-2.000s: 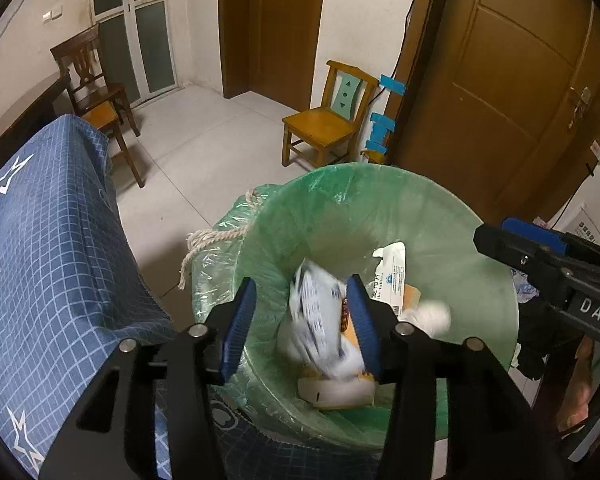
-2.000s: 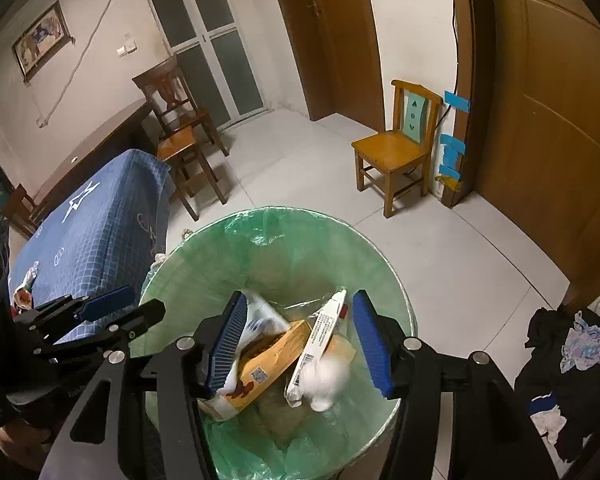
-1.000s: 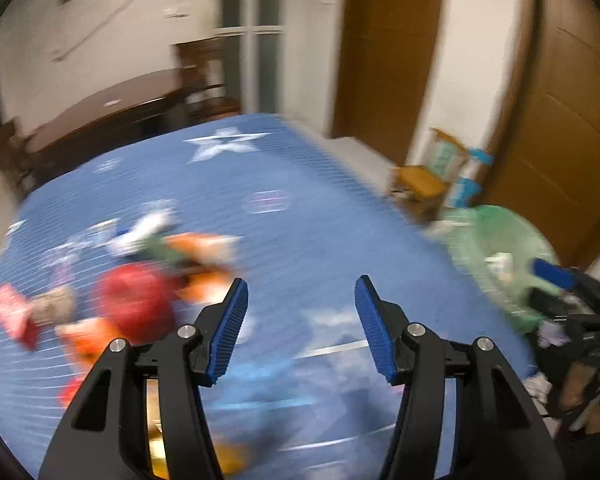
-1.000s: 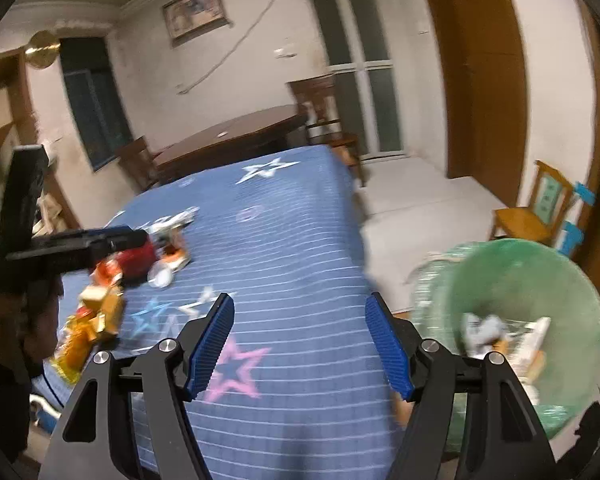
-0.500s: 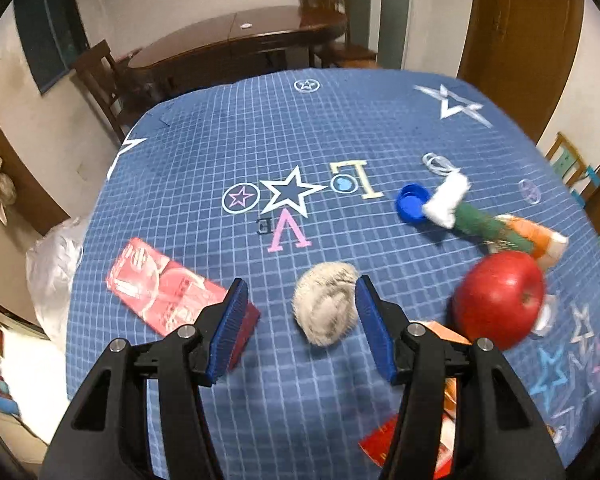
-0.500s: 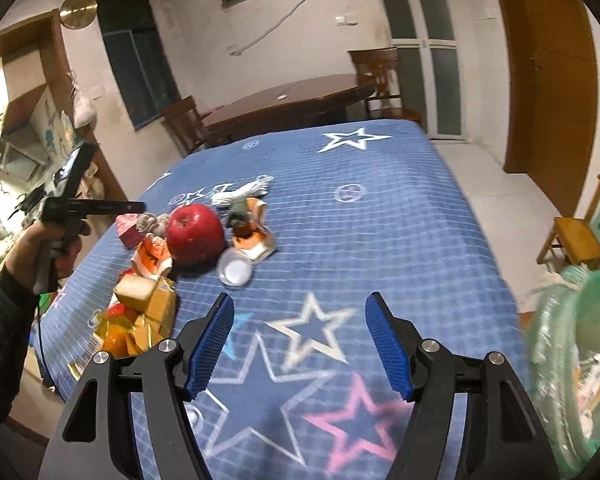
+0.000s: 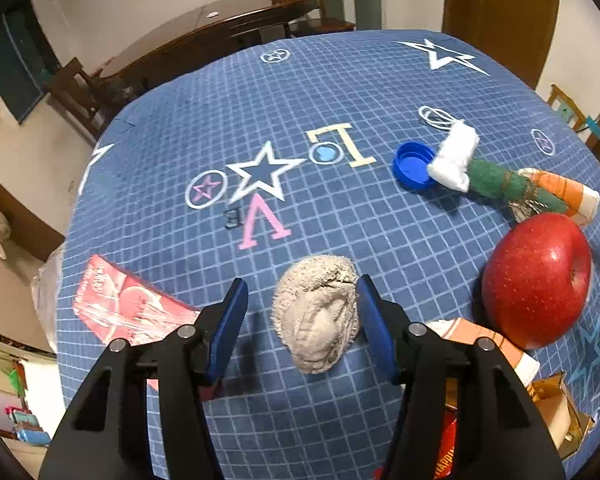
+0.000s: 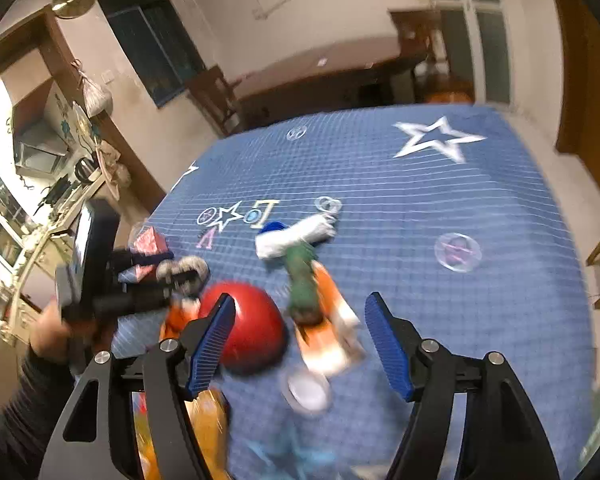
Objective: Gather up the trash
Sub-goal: 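Grasp the beige cloth ball with the left tool while the right tool grasps the white tissue, then lift the cloth ball and tissue and carry them over the green bin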
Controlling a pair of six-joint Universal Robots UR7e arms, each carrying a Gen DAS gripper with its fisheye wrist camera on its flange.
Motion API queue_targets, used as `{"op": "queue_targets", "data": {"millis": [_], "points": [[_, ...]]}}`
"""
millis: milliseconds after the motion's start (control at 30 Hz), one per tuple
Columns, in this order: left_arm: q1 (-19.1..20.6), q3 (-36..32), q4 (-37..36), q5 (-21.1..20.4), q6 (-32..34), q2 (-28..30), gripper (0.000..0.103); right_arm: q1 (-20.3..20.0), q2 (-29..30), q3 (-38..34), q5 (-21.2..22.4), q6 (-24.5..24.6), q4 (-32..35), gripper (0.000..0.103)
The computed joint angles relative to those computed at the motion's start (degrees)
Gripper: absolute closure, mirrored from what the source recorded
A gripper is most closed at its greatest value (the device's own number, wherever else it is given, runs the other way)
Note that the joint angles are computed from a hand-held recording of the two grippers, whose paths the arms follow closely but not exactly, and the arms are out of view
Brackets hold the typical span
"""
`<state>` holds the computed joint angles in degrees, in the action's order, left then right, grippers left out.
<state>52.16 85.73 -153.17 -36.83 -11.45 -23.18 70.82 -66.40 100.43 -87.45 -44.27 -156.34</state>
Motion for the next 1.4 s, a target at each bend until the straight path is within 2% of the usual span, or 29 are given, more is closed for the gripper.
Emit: {"op": "queue_targets", "data": {"millis": [133,233,300,367,467,667,733,800,900,933,1000,1200,1400], "points": [[0.48,-0.23,-1.50,-1.84,1.50,0.38,0.051,3.95,9.19,-11.91,-4.91,7.56,9.85,0.038],[0.76,-0.32,-1.96,-3.18,1.84,0.33,0.051,5.96,15.14,-18.79,-8.85,11.69,13.27,0.038],[0.99,-0.28,-2.57,-3.94,2.25,0.30,0.051,6.65,17.47,-21.49,-10.59,13.95,13.61,0.038],[1.20,-0.18,-3.22,-4.63,2.81,0.22,0.051,7.25,20.11,-25.68,-11.45,16.65,16.71,0.038],[1.63,0.04,-4.07,-5.71,3.52,-0.04,0.051,8.11,23.46,-30.26,-14.13,18.87,19.08,0.038],[1.92,0.11,-4.98,-6.85,3.29,-0.06,0.051,8.92,28.46,-36.06,-16.37,21.50,22.08,0.051],[1.99,0.40,-5.27,-7.17,2.94,-0.22,0.051,8.87,28.54,-34.92,-16.53,20.88,19.97,0.054],[2.01,1.10,-6.31,-7.48,2.92,-0.47,0.053,9.11,28.79,-34.41,-17.54,19.96,18.60,0.064],[1.86,2.33,-8.65,-8.08,3.65,-0.69,0.062,9.09,28.59,-32.92,-15.58,18.81,15.53,0.068],[1.70,2.69,-9.62,-7.69,4.09,-0.60,0.063,8.93,28.11,-31.99,-14.58,18.39,14.44,0.074],[1.37,3.39,-11.42,-7.07,4.61,-0.45,0.065,8.48,26.39,-29.52,-11.65,16.86,11.97,0.075],[0.61,4.59,-15.69,-4.84,3.94,-0.07,0.067,8.65,20.08,-19.22,-6.52,11.25,1.13,0.077],[-2.02,7.96,-24.39,-0.78,3.52,-0.94,0.067,9.30,13.57,-9.74,-4.48,4.43,-9.54,0.077]]}}
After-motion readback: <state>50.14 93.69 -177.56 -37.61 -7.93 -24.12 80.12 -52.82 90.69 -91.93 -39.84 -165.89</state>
